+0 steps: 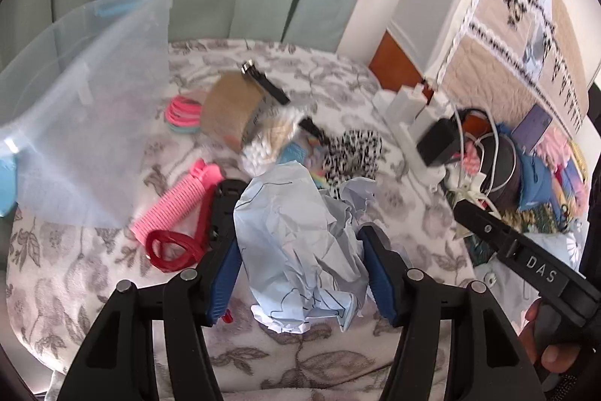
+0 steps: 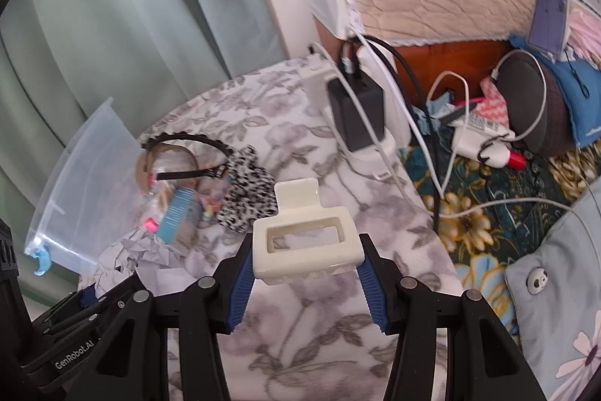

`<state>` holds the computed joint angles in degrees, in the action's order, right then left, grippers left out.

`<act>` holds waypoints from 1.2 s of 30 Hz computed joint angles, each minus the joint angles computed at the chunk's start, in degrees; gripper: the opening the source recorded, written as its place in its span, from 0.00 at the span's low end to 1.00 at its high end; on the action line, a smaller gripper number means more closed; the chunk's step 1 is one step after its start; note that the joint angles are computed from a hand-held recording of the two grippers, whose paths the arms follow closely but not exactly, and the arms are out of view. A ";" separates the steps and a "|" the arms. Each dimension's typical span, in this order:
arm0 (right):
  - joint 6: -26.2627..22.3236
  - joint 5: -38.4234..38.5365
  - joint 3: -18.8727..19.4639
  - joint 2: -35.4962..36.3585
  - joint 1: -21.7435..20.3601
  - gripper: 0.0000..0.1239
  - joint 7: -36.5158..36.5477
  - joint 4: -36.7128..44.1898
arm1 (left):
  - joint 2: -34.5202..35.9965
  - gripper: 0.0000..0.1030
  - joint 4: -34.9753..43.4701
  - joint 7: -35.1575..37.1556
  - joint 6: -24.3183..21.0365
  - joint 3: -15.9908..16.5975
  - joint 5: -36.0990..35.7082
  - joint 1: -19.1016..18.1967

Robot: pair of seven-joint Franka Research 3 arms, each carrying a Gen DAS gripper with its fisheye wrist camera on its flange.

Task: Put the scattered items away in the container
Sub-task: 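Grasp crumpled paper with left tool while right tool grasps white plastic clip, then drop paper from left tool while right tool drops clip into box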

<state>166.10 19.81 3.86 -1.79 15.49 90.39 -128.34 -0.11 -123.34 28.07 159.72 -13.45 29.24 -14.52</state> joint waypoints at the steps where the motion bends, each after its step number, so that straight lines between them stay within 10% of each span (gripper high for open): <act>1: 0.08 0.27 0.39 -0.30 0.49 0.44 -0.90 0.81 | -2.14 0.61 -1.37 -2.48 1.40 0.48 2.18 0.52; 10: 2.59 18.91 4.38 2.66 8.49 0.44 -24.32 14.87 | -20.95 0.62 -10.19 -26.13 1.58 -2.76 23.04 15.09; 20: -2.13 13.75 8.40 18.83 13.46 0.45 -25.49 36.56 | -20.42 0.65 -12.04 -19.09 3.32 3.81 14.94 19.76; 22: -7.25 9.12 7.72 22.67 14.11 0.62 -21.23 41.76 | -19.74 0.75 -12.85 -15.84 5.14 5.60 10.44 19.32; 36: 4.74 20.02 11.58 16.09 7.43 0.72 -28.02 29.97 | -21.36 0.84 -13.37 -16.89 5.17 -1.71 11.10 22.88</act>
